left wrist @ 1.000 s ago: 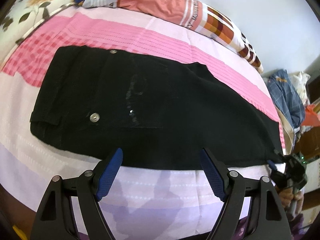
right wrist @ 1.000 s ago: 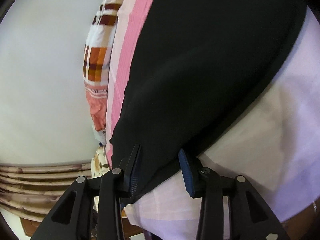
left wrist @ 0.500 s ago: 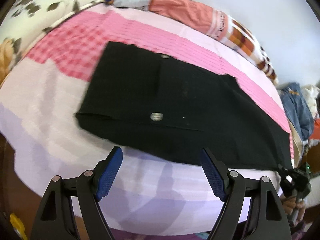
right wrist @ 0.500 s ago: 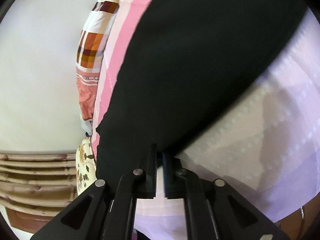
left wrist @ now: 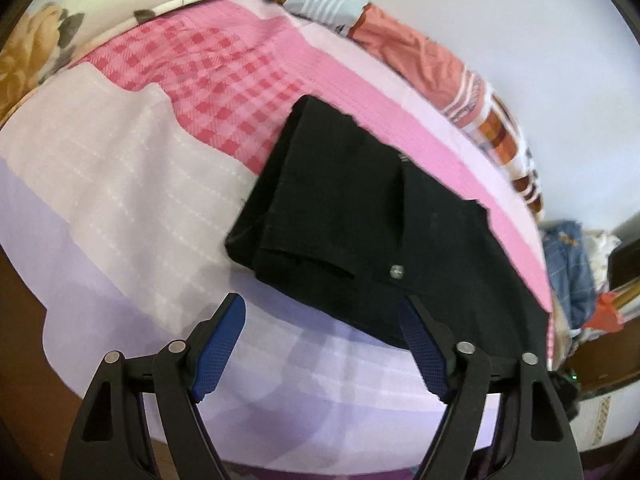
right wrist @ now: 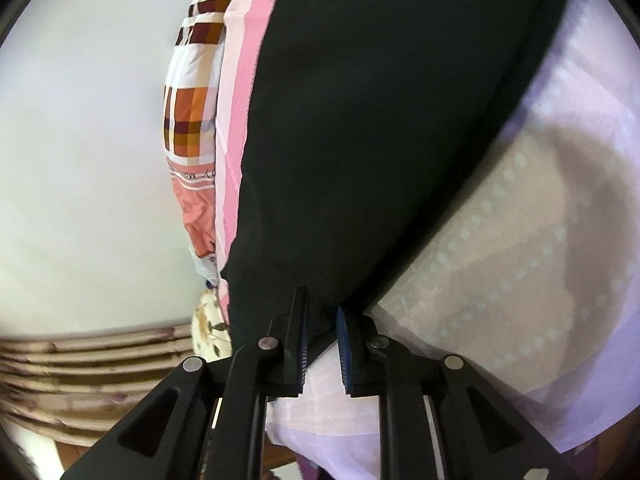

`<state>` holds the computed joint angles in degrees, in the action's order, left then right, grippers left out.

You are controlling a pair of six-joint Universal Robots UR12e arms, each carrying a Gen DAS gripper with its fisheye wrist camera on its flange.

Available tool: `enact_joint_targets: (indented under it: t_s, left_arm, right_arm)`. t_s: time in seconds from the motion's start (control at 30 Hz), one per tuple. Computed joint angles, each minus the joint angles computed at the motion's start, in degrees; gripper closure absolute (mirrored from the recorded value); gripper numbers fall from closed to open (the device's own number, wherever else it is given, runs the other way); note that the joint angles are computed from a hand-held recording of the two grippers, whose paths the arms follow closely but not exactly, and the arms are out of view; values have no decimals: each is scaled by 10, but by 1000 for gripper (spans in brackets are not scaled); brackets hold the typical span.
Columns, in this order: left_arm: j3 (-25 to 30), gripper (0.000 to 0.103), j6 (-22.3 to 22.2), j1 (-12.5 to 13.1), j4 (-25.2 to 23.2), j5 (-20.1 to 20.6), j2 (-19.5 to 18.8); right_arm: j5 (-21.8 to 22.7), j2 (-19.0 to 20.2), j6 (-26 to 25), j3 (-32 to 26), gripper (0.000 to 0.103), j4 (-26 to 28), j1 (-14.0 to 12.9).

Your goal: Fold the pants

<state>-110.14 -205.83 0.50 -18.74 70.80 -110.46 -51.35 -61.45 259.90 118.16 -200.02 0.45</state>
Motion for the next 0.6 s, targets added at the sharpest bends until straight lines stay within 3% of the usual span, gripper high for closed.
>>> enact_joint_targets:
  t_s: [0.13, 0.17, 0.2, 0.3, 0.43, 0.6]
  left_arm:
    - [10, 42, -12, 10, -9, -44, -16]
    - [14, 56, -11, 10, -14, -47, -19]
    - [17, 67, -7, 9, -16, -48, -21]
    - [25, 79, 8, -2, -13, -8, -22]
    - [30, 81, 4, -13, -3, 52, -18]
    - [33, 81, 16, -15, -37, 63, -18]
  right_arm:
    - [-5, -3, -14, -1, 90, 12, 2]
    - [-6, -3, -14, -1, 90, 11, 3]
    - [-6, -3, -13, -1, 90, 10, 3]
    - [-6, -4, -15, -1, 90, 12, 3]
    - [-9, -8, -32, -1, 90, 26, 4]
    - [-13, -12, -39, -1, 98, 46, 5]
